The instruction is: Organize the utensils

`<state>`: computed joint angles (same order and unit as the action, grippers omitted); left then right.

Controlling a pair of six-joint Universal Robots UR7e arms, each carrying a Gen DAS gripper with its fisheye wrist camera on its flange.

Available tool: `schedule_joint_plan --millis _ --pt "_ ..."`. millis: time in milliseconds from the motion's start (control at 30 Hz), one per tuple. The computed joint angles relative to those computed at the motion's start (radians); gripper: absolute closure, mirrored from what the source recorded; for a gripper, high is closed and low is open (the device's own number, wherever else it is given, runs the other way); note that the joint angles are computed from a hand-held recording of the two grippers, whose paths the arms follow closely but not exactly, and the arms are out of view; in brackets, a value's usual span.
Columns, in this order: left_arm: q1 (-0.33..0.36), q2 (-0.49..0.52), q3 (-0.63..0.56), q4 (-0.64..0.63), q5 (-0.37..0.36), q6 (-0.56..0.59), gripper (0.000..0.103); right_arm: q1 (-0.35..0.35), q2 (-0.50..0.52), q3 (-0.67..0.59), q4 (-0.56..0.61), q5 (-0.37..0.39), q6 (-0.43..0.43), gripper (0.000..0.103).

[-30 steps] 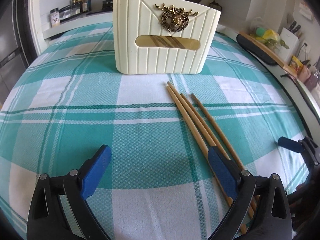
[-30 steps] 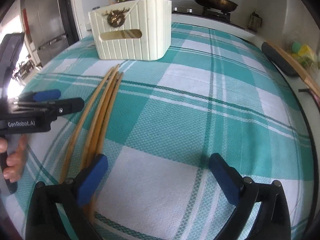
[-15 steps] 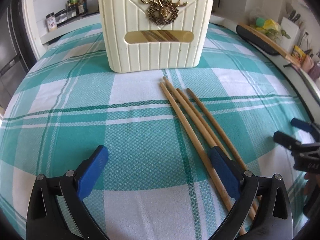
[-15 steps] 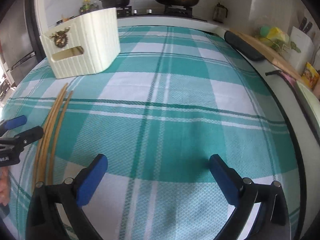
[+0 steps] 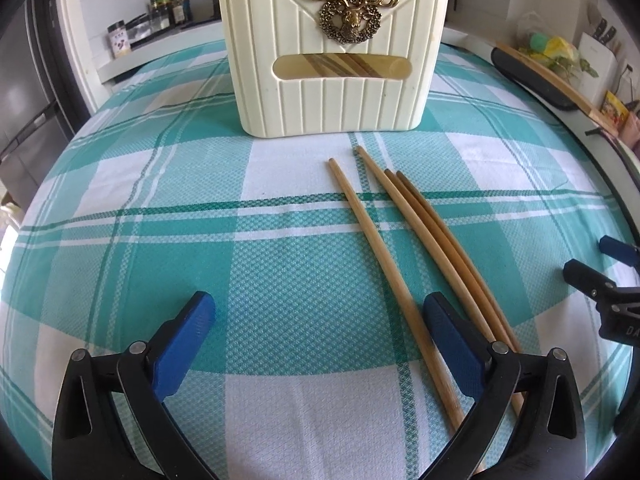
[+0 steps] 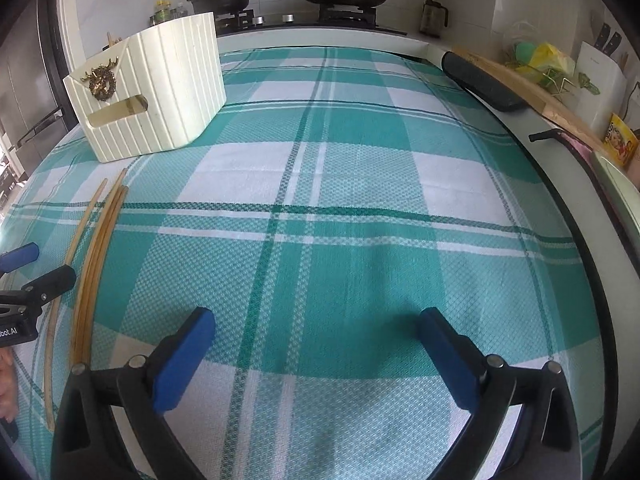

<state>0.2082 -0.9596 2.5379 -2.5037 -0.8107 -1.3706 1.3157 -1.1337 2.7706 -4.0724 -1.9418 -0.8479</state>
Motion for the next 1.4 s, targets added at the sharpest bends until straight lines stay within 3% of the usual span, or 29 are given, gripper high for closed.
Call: schedule_joint_plan --millis 1067,1400 --pt "-0.004 -0.002 0.009 -0.015 -0.002 0.006 0.000 0.000 0.001 0.000 -0.002 0.000 0.000 0.000" --pt "-0.012 -0.047 0.058 -0.070 -0.024 0.103 0.000 0.002 0.002 0.001 -0.003 -0.002 0.001 0.000"
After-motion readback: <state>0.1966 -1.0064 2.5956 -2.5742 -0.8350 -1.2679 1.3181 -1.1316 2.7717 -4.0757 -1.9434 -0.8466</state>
